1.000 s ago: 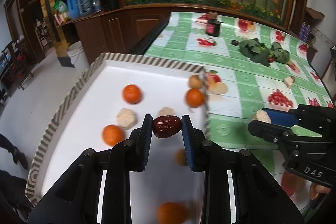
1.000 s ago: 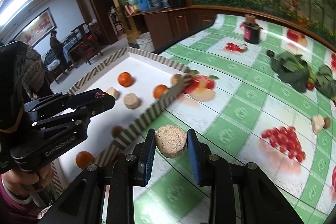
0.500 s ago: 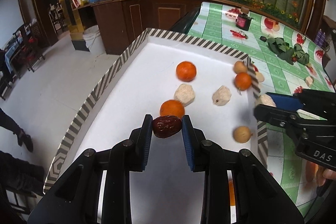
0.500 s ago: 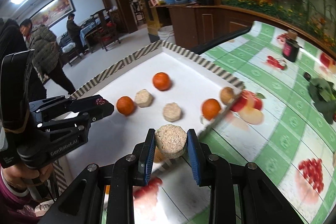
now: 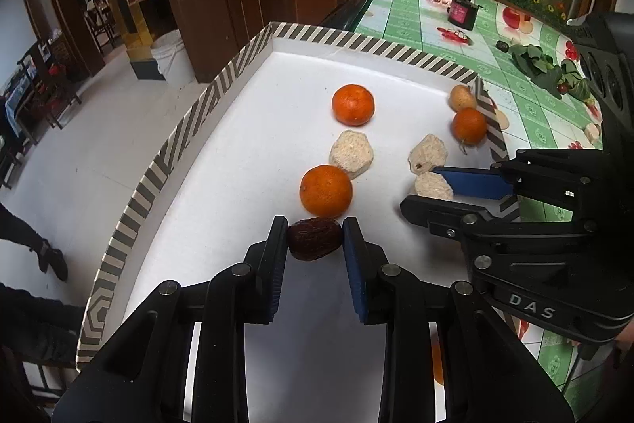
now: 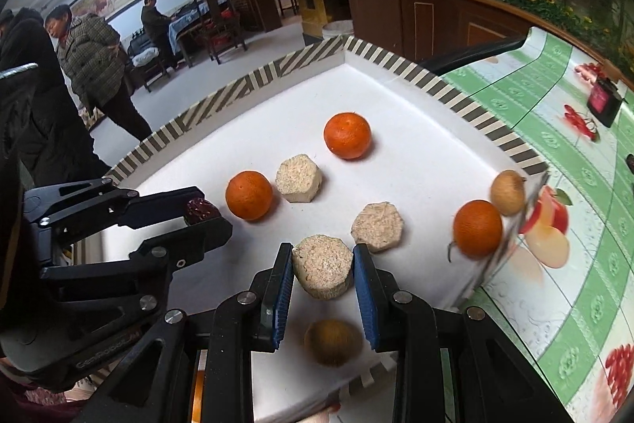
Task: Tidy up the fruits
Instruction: 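Release the red date into the tray with the left tool while the right releases the biscuit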
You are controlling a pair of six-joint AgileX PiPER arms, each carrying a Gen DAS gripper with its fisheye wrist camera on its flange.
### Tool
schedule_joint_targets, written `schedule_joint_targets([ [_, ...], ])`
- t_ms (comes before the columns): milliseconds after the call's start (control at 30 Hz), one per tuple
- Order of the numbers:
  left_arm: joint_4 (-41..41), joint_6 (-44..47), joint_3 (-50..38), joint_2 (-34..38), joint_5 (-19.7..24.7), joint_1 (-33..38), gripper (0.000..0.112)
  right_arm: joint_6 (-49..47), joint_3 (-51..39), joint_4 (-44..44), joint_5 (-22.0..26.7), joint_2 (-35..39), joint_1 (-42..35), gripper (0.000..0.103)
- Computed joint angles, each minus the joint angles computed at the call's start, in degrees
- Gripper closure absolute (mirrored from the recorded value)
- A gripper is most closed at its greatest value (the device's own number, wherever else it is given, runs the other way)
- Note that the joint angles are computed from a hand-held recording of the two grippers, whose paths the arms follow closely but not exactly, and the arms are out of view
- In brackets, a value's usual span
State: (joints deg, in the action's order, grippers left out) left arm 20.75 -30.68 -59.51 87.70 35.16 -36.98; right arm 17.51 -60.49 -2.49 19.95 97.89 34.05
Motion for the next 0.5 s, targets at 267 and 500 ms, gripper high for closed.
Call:
schedule_joint_targets([
  [267, -1.3, 0.6, -0.6, 1.4, 1.3, 1.0, 0.075, 3.1, 0.1, -5.5, 0.0, 0.4, 1.1, 0.073],
  [500, 0.2, -1.0, -0.7, 0.8, 1.8, 0.8, 0.064, 2.6, 3.5, -2.9, -2.5, -2.9, 1.1, 0.068],
])
